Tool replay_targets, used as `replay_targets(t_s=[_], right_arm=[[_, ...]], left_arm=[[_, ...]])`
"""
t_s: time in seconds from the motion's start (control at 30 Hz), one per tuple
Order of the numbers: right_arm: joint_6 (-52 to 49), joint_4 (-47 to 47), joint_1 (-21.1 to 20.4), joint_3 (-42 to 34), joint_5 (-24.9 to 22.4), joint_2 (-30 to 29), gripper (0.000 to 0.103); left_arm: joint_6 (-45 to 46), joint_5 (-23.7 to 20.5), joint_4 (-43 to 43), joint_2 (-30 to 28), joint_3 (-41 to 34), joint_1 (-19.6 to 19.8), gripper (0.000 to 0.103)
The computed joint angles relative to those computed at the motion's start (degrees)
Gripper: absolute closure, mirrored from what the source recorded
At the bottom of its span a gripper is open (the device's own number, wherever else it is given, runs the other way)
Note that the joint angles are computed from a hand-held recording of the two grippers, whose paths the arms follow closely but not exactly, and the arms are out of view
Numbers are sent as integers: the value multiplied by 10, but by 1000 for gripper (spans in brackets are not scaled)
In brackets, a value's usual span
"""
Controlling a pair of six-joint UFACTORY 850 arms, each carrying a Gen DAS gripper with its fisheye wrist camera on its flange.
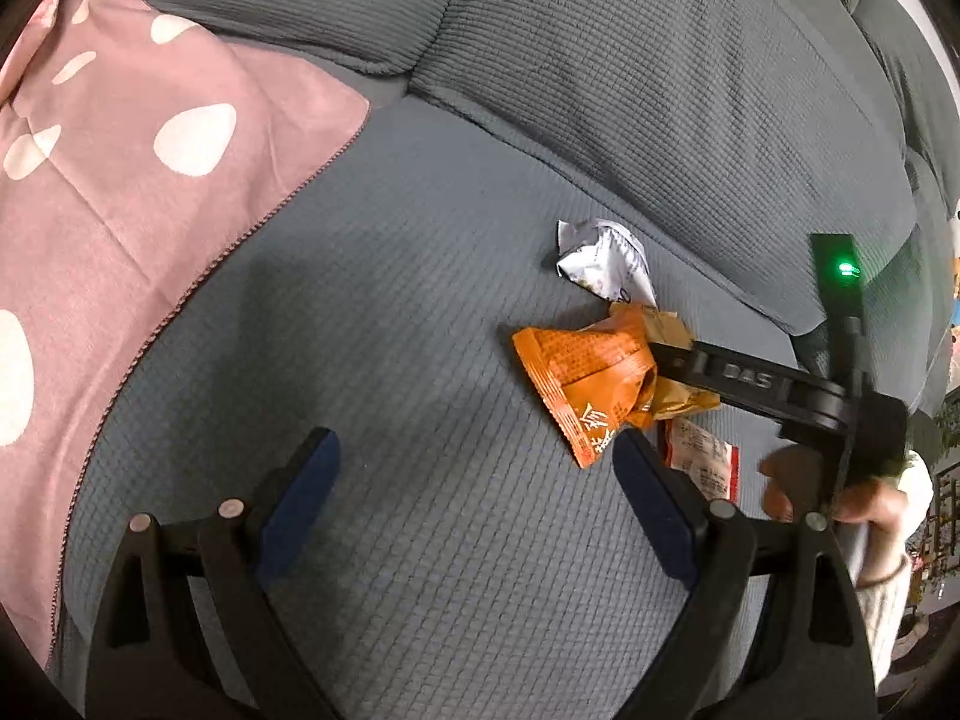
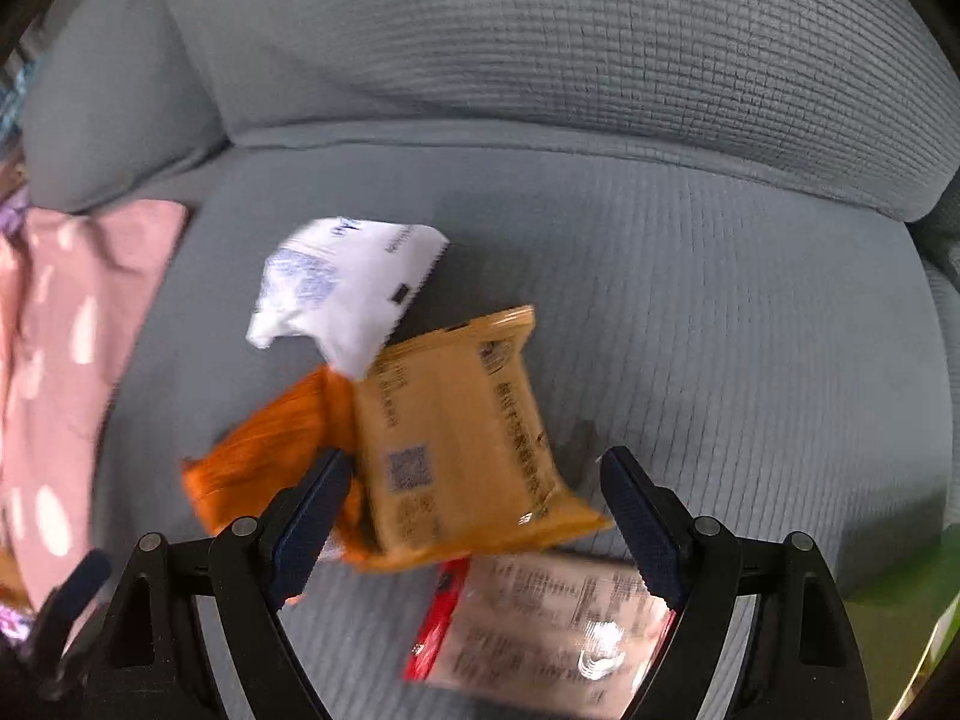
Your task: Organize snacks
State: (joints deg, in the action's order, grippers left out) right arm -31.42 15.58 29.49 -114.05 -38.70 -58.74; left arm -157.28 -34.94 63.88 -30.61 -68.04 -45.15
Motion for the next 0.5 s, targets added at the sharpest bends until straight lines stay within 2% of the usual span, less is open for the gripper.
replay_targets(t_s=[0.13,0.2,0.33,0.5], right_arm=[[-38,52,-9,7,7,-2,20],[-65,80,-14,28,20,12,44],[-94,117,-26,85,53,52,45],[-228,282,-65,194,64,141,45]], left_arm=[[4,-2,-3,-2,-4,0,11],[10,0,-5,-4,-6,1,11],[16,1,-6,-7,-10,2,11],[21,-4,-12,-12,-17,-1,11]])
